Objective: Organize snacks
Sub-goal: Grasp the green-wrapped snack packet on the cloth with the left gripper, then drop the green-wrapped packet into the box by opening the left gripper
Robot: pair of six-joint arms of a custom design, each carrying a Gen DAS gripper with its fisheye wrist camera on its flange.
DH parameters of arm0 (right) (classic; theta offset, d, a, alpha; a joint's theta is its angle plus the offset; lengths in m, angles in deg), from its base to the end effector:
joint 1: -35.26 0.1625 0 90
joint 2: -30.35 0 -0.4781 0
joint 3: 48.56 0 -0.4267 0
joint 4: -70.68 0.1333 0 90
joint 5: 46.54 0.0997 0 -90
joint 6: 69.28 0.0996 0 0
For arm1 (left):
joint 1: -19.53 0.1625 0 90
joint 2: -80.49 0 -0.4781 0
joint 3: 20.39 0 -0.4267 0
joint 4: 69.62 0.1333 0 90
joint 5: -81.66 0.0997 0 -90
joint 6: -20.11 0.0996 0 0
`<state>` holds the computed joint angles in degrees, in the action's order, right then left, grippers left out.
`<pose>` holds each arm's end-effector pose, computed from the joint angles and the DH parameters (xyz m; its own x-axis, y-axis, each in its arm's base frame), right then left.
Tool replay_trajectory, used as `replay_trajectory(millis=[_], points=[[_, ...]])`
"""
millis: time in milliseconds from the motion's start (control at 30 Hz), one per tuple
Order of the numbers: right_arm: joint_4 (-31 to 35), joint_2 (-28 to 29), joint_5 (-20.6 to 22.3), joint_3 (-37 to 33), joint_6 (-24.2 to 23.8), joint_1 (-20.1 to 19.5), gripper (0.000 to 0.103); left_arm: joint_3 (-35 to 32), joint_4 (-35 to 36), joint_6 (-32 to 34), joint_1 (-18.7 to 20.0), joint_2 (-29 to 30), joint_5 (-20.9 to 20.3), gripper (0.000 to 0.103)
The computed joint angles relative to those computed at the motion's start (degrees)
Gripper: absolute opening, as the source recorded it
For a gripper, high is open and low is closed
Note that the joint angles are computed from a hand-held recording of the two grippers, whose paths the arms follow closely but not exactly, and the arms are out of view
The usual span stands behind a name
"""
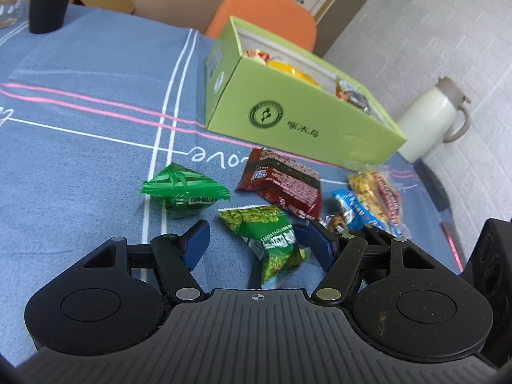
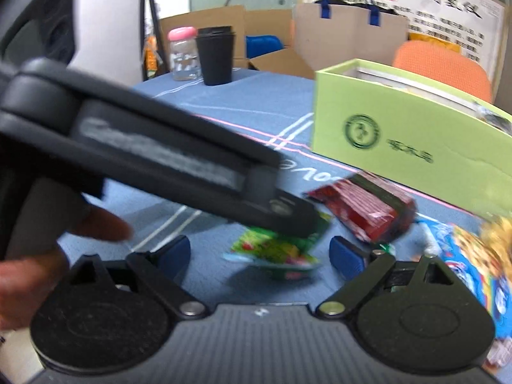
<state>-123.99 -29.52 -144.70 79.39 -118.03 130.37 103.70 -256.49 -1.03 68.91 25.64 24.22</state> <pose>0.1666 -0.5253 0.1604 -0.6013 -0.6038 0.5233 -0.7941 0.5244 -0.3073 -0.2187 -0.5420 0.1263 -0.9563 0.0926 -0.2775 0.2487 0.7568 -0.6045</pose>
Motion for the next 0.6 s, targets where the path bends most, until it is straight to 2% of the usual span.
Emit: replay_trajectory(millis=[100, 233, 300, 367, 400, 433, 500, 600], points=[[-0.74, -0.08, 0.34, 0.13, -0.32, 0.07, 0.093, 0.28, -0.63, 0.76, -0.41, -0.21, 0.59, 0.055], [0.1, 0.89, 0.01, -0.86, -1.14, 0.7, 0.092, -1.64, 2.45, 0.43, -0.2, 0.71, 0.24, 0.053], [1.48, 1.08, -0.47, -1.29, -0.26, 0.59, 0.083, -1.75, 3.1, -0.06, -0.26, 0.95, 0.34, 0.05], [0.45, 1.27, 0.17, -0.93, 0.0, 0.11, 0.079, -1.39, 2.76, -0.67, -0.1, 1.13, 0.11, 0.046], [-0.16, 1.13, 0.29, -0.61, -0.07, 0.07, 0.069, -1.13, 2.18, -0.42, -0.26, 1.28, 0.56, 0.041], [0.53, 0.52, 0.46, -0.4, 0.57, 0.08, 0.062, -1.04, 2.45, -0.3, -0.43, 1.34, 0.92, 0.022], [0.88, -0.71, 0.65, 0.47, 0.96, 0.01, 0.057, -1.04, 2.94, -0.78, 0.34, 0.86, -3.37, 0.001], [-2.43, -2.39, 1.22, 2.38, 0.29, 0.12, 0.057, -0.45, 1.28, 0.19, -1.28, 0.95, -3.13, 0.001]])
